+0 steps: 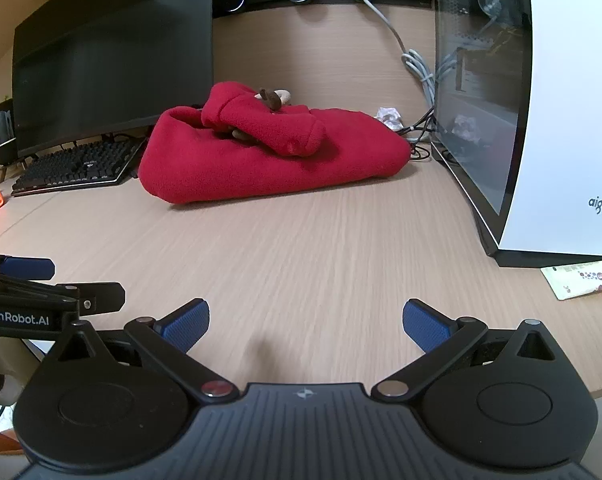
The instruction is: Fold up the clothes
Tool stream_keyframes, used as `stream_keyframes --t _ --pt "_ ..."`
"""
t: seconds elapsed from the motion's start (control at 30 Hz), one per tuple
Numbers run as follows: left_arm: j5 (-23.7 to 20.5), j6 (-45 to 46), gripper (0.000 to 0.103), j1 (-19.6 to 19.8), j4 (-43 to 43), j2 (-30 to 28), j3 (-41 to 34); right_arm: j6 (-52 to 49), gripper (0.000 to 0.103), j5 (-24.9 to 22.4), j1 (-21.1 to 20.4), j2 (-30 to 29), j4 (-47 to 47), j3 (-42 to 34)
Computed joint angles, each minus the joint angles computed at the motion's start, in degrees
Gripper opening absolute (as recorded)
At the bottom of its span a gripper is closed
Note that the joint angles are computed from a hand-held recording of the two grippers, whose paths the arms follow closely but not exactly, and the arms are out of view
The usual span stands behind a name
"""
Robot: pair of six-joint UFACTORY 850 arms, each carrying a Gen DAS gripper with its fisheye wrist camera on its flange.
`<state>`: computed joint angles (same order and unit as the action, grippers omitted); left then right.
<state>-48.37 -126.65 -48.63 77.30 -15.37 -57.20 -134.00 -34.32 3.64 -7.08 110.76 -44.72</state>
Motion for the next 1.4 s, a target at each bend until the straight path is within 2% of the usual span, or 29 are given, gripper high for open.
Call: stream_keyframes --t 0.47,0.63,0.73,0.83,0.9,0.97,1.03,1.2,1.27,1.33,1.4 --pt "1.0 -0.6 0.103 0.3 0.4 0.1 0.5 1.1 0.103 -0.2 -0.1 -0.2 -0.6 0.1" --pt "2.4 -0.8 0.103 0.9 0.2 0.2 0.8 8.8 0.103 -0.3 -0.3 -1.6 -7.1 -2.0" --pt "4.6 -0.9 0.103 1.7 0.0 1.2 1.5 17.7 0.103 -2.6 -0.7 -3.0 -14.5 -5.1" --pt "6.0 -2.6 0.103 3.0 0.9 3.9 3.0 31.7 0.103 -8.2 -0.8 -6.2 -24.1 -12.6" --pt "10.4 -5.2 0.103 4.7 6.9 7.7 6.1 40.3 0.103 -13.1 -0.4 -9.6 -28.1 -19.5" --pt "10.4 -9.7 0.103 5.9 9.7 10.2 7.7 45.5 0.103 -16.2 1.0 -14.0 -28.9 -27.1" --pt "9.7 -12.0 0.103 6.7 10.3 11.7 8.8 47.2 0.103 -15.3 3.1 -18.1 -28.4 -33.6" --pt "8.7 -14.4 0.103 7.2 8.0 15.6 13.3 52.4 0.103 -7.7 7.8 -28.6 -30.2 -47.0" --pt "9.8 -15.1 0.103 7.5 7.5 16.9 15.2 56.7 0.103 -7.6 8.7 -32.6 -32.3 -51.6" --pt "10.9 -14.3 0.103 8.2 5.3 17.5 16.2 62.9 0.103 -12.4 8.6 -37.0 -33.6 -57.2" --pt "11.0 -14.0 0.103 8.8 4.8 18.0 16.7 69.9 0.103 -19.6 8.2 -41.4 -33.4 -63.4"
